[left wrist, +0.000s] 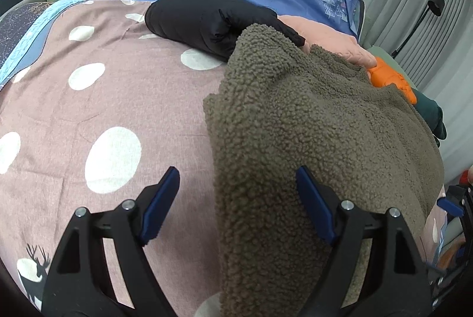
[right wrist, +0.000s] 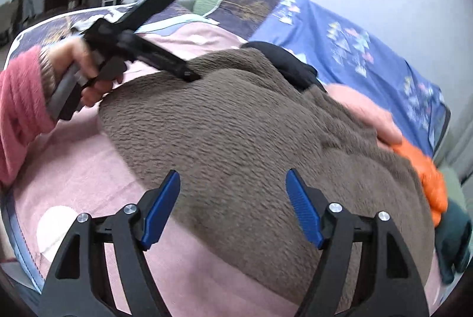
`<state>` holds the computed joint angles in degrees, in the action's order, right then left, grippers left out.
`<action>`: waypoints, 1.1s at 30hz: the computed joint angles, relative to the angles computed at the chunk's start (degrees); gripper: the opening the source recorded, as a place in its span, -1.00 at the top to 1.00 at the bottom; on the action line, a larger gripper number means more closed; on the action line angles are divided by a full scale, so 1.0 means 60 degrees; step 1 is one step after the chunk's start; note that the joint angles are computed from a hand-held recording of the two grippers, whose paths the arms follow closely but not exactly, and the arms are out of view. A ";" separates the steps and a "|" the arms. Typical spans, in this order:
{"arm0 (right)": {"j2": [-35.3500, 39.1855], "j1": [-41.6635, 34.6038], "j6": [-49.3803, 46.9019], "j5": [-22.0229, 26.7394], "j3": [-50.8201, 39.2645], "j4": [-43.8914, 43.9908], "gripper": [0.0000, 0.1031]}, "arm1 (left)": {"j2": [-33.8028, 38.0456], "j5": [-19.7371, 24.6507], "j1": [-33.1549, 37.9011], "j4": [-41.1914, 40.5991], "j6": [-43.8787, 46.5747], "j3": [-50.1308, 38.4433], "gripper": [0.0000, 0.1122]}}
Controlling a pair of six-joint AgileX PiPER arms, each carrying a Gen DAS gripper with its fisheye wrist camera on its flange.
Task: Fold large clothes
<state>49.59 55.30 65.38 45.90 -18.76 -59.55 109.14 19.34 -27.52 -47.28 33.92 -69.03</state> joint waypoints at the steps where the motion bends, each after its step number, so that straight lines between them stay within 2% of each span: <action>1: 0.0223 0.0225 0.0178 0.0046 -0.0033 -0.0215 -0.45 | 0.0066 0.0102 0.0062 0.0012 0.0034 -0.0137 -0.47; 3: 0.0898 0.1028 0.1094 0.0390 -0.0036 -0.1070 -0.53 | 0.0327 0.0417 0.0252 -0.0110 0.0151 -0.0569 -0.48; 4: 0.1298 0.1445 0.1617 0.0625 0.0006 -0.1588 -0.64 | 0.0502 0.0645 0.0370 -0.0295 0.0308 -0.0827 -0.49; 7: 0.2731 0.2216 0.2473 0.0882 -0.0088 -0.2686 -0.65 | 0.1341 0.1593 0.0805 -0.1014 0.0718 -0.1888 -0.50; 9: 0.3396 0.2334 0.2774 0.0668 -0.0166 -0.3139 -0.65 | 0.1972 0.2198 0.1082 -0.1491 0.0951 -0.2630 -0.52; 14: 0.5040 0.2396 0.3804 0.0495 -0.0209 -0.4132 -0.65 | 0.2909 0.2841 0.1324 -0.2113 0.1268 -0.3627 -0.60; 18: 0.6154 0.2448 0.4308 0.1003 -0.0520 -0.4900 -0.65 | 0.3373 0.3307 0.1486 -0.2998 0.2187 -0.3958 -0.60; 22: 0.7136 0.1981 0.4542 0.1200 -0.1159 -0.5582 -0.66 | 0.3805 0.3703 0.1500 -0.2940 0.2134 -0.4653 -0.57; 24: 0.7694 0.1951 0.4466 0.1488 -0.1566 -0.5807 -0.66 | 0.3973 0.3912 0.1504 -0.3043 0.2238 -0.4915 -0.45; 26: 0.7972 0.1744 0.4483 0.1450 -0.1831 -0.6007 -0.68 | 0.4323 0.4597 0.1583 -0.3449 0.2440 -0.5359 -0.08; 28: 0.8108 0.1369 0.4611 0.1261 -0.2162 -0.6118 -0.68 | 0.4452 0.4643 0.1509 -0.3490 0.2422 -0.5524 0.01; 30: 0.8266 0.1256 0.4762 0.1367 -0.2376 -0.6208 -0.55 | 0.4636 0.4783 0.1522 -0.3684 0.2540 -0.5713 0.10; 32: 0.8205 0.1153 0.4946 0.1304 -0.2393 -0.6420 -0.17 | 0.4725 0.4953 0.1613 -0.4164 0.2691 -0.5708 0.32; 33: 0.7832 0.1036 0.5100 0.1036 -0.2278 -0.6449 -0.10 | 0.4614 0.4866 0.1598 -0.4376 0.2838 -0.5522 0.36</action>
